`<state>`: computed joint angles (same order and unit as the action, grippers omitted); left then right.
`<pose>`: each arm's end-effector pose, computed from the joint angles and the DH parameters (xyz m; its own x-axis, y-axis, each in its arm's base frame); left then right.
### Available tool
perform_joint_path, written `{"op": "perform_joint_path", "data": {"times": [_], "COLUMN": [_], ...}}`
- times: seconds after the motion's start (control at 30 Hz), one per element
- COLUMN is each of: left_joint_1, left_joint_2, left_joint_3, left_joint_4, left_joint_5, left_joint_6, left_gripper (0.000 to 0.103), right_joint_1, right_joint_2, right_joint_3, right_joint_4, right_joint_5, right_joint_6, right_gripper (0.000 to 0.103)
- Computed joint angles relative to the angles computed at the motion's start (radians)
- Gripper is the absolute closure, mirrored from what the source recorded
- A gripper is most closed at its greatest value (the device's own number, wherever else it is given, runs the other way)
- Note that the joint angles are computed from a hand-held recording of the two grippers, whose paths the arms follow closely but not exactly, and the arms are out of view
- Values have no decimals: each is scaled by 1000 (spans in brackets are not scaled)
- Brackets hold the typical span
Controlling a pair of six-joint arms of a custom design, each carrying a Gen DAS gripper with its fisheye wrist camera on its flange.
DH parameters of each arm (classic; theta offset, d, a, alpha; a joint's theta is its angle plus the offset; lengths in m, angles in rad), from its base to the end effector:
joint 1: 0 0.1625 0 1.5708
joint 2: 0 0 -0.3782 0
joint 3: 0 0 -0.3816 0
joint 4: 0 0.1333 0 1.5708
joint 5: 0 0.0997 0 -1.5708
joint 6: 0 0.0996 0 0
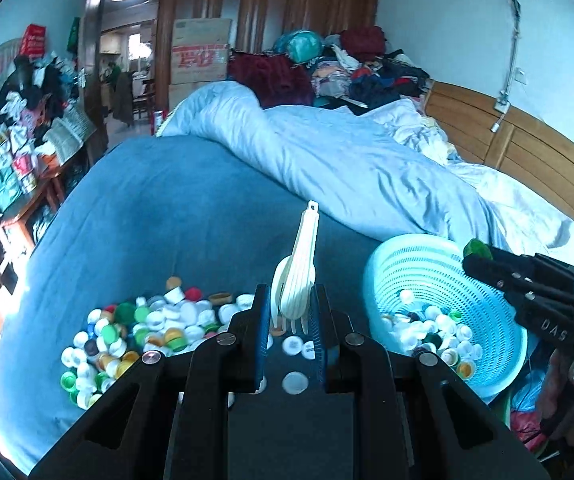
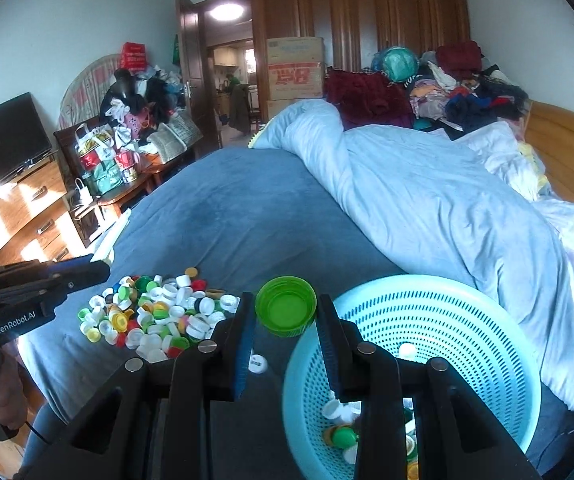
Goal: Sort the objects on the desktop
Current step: 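Carry the fork and green cap over the light-blue basket, then open both tools to drop the fork and cap into the basket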
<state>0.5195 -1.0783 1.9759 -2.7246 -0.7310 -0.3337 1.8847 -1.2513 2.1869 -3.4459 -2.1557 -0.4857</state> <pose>-0.3571 -0.4432 0.1583 -0.7429 0.3018 -0.5975 0.6312 0.6129 -0.4753 0.2199 -0.4239 0.2459 -0.7379 -0.1148 0.6650 -0.5956 0.5742 -0.5618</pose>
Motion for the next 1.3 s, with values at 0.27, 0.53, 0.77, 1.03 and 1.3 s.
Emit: {"op": "perform_joint_path", "data": {"times": [0.27,0.53,0.77,1.03,1.3], "left_joint_1": [-14,-13,-6,-5,22], "left_joint_2": [101,204,338,457,584], "left_joint_3": [-96,-209,-353,-475,-674], "left_joint_4": [24,76,179,282,499], "left_joint_5": [-40,-107,-159,-217,-268], "left_joint_6": [33,51,69,76,45], "left_gripper": [87,87,87,87,87], "right_joint_1": [-39,-94,-181,-277,-354], "right_joint_2": [-80,-155,-204,-247,-256], "right_joint_3": [36,63,61,58,12], "right_joint_4": [11,39,115,195,327], "right_joint_5": [-3,-10,21,78,100], "right_joint_6": [-10,1,14,37,63], "right_gripper": [69,69,69,69,69]}}
